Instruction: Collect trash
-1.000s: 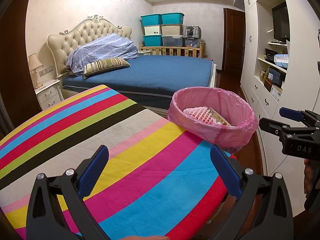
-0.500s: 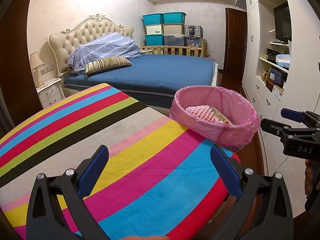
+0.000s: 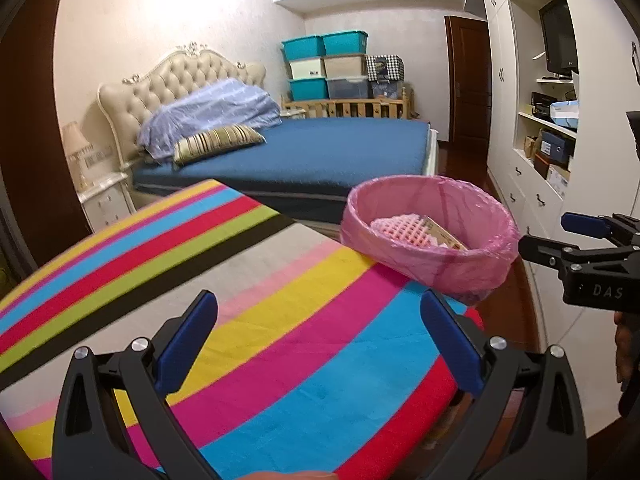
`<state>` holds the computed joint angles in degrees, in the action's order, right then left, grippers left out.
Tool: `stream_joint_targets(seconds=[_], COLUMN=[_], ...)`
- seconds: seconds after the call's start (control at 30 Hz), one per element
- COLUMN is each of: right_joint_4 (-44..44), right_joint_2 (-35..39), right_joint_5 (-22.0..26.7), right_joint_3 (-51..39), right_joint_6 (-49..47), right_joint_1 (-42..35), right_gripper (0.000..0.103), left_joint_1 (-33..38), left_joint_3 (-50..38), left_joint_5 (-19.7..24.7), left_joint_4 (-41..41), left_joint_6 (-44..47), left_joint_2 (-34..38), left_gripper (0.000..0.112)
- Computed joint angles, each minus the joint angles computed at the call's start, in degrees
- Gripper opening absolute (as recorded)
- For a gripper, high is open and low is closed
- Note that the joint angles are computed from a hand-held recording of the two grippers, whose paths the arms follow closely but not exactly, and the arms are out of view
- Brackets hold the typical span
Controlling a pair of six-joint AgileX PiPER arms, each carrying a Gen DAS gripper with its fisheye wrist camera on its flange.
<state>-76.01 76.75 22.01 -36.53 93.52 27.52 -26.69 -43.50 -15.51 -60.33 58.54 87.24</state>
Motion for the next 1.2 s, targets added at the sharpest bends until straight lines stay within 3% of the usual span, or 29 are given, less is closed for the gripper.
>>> stream_joint_targets(seconds=[0.27, 0.47, 0.87, 1.07, 1.2], right_joint_4=[-0.9, 2.5, 6.0, 6.6, 6.5], right_joint_2=[0.0, -1.6, -3.8, -3.5, -3.5], right_joint_5=[-0.5, 0.6, 3.2, 3.1, 2.9], right_joint_3=[0.2, -0.2, -0.6, -1.0, -1.0], right_joint_6=[0.6, -3.2, -6.7, -7.5, -7.6], right_joint_1=[-0.4, -0.2, 0.2, 0.0, -0.2], right_gripper=[0.085, 0.085, 0.085, 0.085, 0.085], left_joint_1=[-2.8, -2.5, -0.5, 0.4, 0.4], left_joint_3=[2.2, 2.7, 5.3, 5.6, 5.5], left_joint_5=[-5.5, -2.6, -0.1, 0.2, 0.3], left_joint_4=[1.0, 6.2, 31.3, 38.5, 39.0], left_joint_6=[-0.1, -4.9, -29.9, -37.3, -37.8], left_joint_2=[-2.4, -4.1, -6.8, -7.1, -7.2], left_gripper=[0.098, 0.098, 0.098, 0.098, 0.098])
